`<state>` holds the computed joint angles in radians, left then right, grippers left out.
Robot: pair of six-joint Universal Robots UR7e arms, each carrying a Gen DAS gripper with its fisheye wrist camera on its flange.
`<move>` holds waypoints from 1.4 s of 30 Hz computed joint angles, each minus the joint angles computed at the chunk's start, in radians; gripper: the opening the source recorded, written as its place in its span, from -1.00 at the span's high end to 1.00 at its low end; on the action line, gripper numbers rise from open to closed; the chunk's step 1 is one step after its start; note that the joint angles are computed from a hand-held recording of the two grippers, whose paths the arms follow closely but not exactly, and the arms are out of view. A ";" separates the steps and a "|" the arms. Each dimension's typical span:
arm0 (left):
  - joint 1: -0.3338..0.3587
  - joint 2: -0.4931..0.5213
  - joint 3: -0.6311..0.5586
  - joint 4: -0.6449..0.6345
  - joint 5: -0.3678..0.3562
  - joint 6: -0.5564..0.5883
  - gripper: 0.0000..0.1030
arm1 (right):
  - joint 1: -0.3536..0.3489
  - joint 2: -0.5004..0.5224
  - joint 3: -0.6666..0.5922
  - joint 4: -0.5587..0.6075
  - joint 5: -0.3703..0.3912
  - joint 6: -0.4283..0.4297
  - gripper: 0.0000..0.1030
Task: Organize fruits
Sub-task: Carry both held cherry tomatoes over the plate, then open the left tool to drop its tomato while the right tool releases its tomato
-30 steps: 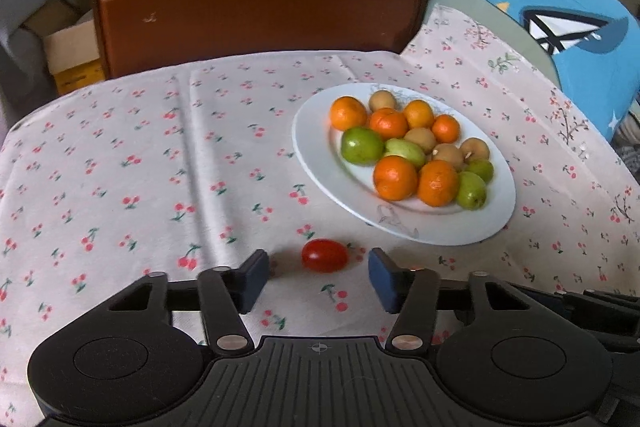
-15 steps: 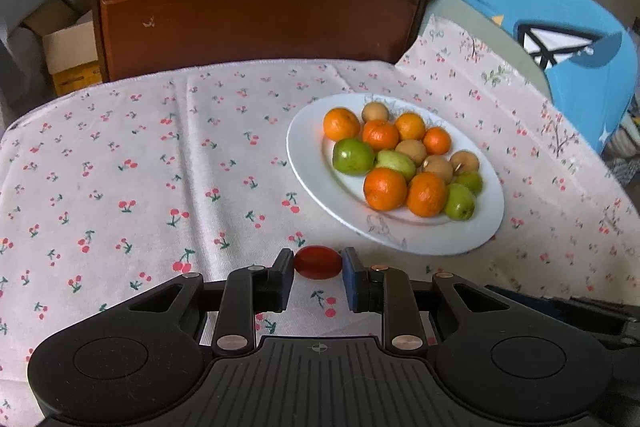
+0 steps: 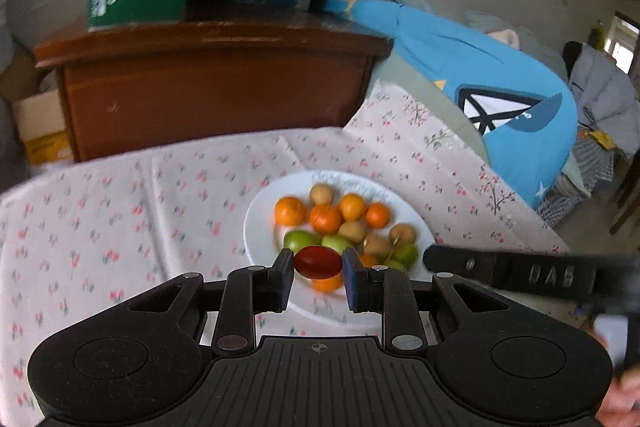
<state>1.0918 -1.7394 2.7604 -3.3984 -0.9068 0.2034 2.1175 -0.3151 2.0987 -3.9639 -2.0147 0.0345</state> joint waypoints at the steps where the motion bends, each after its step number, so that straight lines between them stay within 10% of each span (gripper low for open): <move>1: 0.012 0.011 -0.017 0.004 -0.013 0.012 0.55 | -0.006 -0.013 -0.004 0.013 0.005 -0.005 0.42; 15: 0.130 0.222 -0.167 -0.051 -0.114 0.069 0.54 | -0.120 -0.037 -0.093 0.148 0.088 0.180 0.42; 28: 0.136 0.304 -0.199 -0.080 -0.099 0.106 0.49 | -0.118 -0.002 -0.156 0.171 0.029 0.179 0.36; 32: 0.084 0.308 -0.171 -0.137 -0.021 0.111 -0.26 | -0.112 -0.001 -0.159 0.165 0.034 0.155 0.30; 42: -0.002 0.276 -0.149 -0.106 0.125 0.060 -0.74 | -0.093 -0.015 -0.158 0.170 -0.013 0.145 0.02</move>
